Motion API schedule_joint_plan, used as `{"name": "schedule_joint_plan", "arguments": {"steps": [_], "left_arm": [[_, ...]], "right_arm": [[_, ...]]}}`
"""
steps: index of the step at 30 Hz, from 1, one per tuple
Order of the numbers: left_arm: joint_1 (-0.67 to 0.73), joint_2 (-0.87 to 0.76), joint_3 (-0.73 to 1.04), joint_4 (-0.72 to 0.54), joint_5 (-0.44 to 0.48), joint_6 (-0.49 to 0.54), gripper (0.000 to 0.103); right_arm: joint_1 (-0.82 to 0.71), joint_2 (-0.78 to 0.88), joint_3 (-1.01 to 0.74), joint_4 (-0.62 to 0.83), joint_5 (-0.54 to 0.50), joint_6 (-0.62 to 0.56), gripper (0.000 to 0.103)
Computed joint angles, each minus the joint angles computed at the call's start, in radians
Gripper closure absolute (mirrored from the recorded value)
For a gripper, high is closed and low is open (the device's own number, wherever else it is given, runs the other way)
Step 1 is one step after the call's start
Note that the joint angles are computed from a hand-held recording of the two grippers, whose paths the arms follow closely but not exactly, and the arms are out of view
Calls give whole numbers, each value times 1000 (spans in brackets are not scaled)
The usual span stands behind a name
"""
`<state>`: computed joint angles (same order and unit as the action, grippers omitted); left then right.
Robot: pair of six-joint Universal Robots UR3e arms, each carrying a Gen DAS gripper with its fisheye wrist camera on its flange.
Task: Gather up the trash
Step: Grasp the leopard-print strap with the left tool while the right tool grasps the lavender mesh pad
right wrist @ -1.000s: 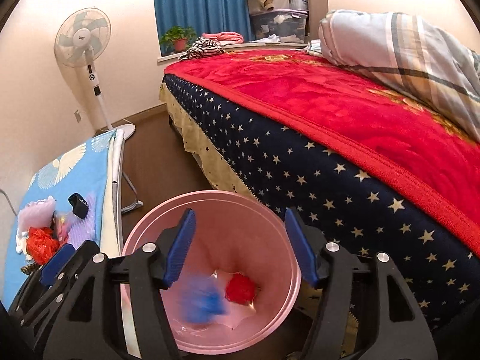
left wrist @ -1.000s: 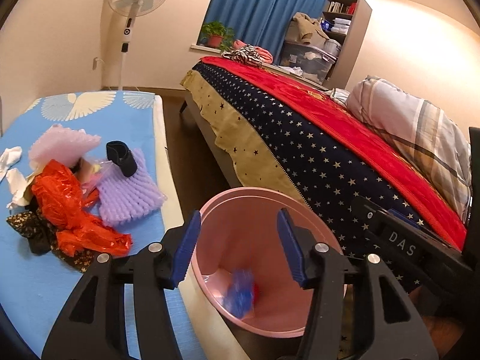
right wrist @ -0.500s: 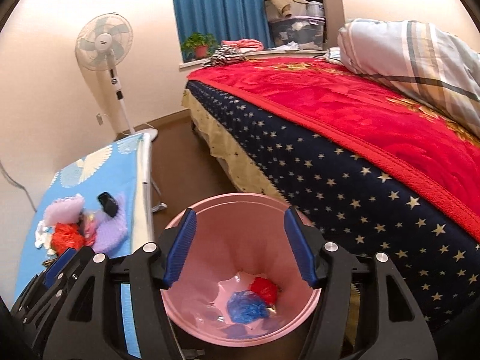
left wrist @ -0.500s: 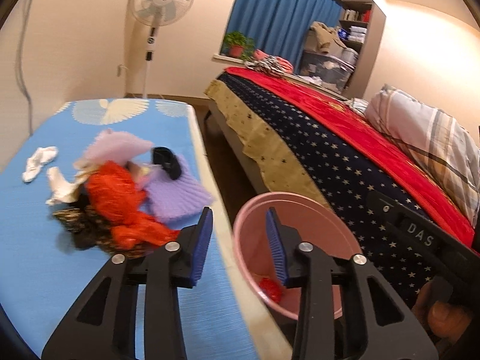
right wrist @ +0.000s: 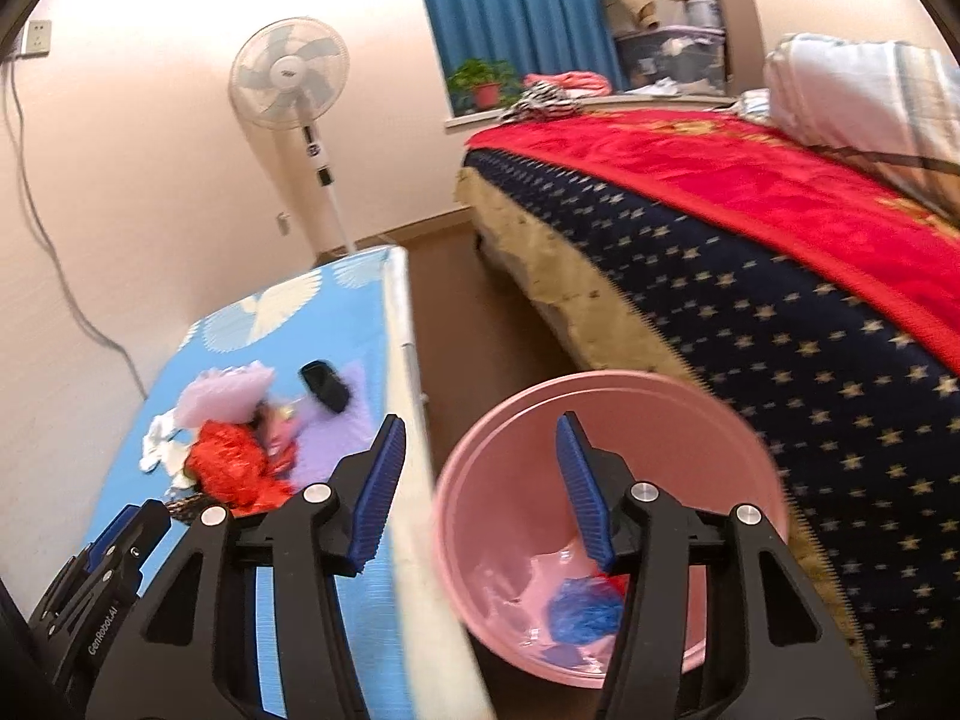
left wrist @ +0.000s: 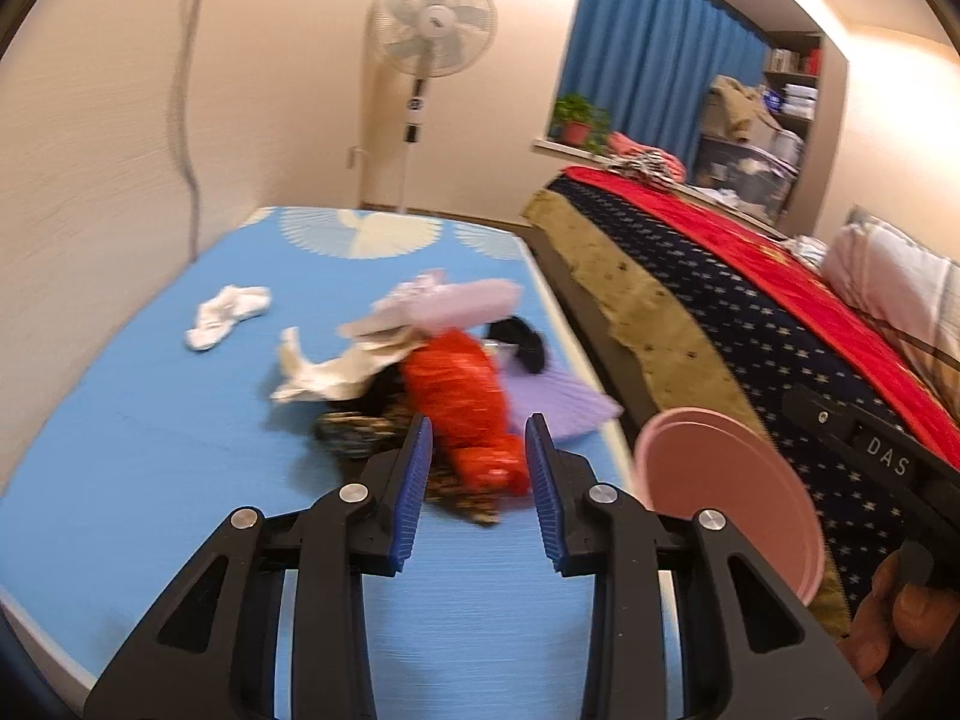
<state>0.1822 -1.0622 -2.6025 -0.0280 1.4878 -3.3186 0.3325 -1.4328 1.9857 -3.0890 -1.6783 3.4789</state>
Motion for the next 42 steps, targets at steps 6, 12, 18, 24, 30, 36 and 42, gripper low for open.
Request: {"name": "schedule_joint_plan", "arguments": {"steps": [6, 12, 18, 24, 30, 36, 42], "left_arm": [[113, 47, -48, -32, -18, 14, 69], [182, -15, -52, -4, -45, 17, 61], [194, -155, -26, 73, -55, 14, 61], [177, -255, 17, 94, -51, 7, 61], [232, -267, 11, 57, -115, 12, 70], [269, -236, -8, 32, -155, 24, 92], [354, -104, -43, -64, -211, 44, 98]], "right_arm": [[21, 120, -87, -21, 59, 3, 51], [33, 255, -218, 4, 100, 12, 50], [34, 380, -355, 54, 129, 25, 49], [44, 478, -494, 135, 153, 19, 49], [54, 534, -579, 214, 144, 13, 55], [48, 535, -577, 209, 174, -8, 89], [64, 479, -539, 168, 197, -56, 92]]}}
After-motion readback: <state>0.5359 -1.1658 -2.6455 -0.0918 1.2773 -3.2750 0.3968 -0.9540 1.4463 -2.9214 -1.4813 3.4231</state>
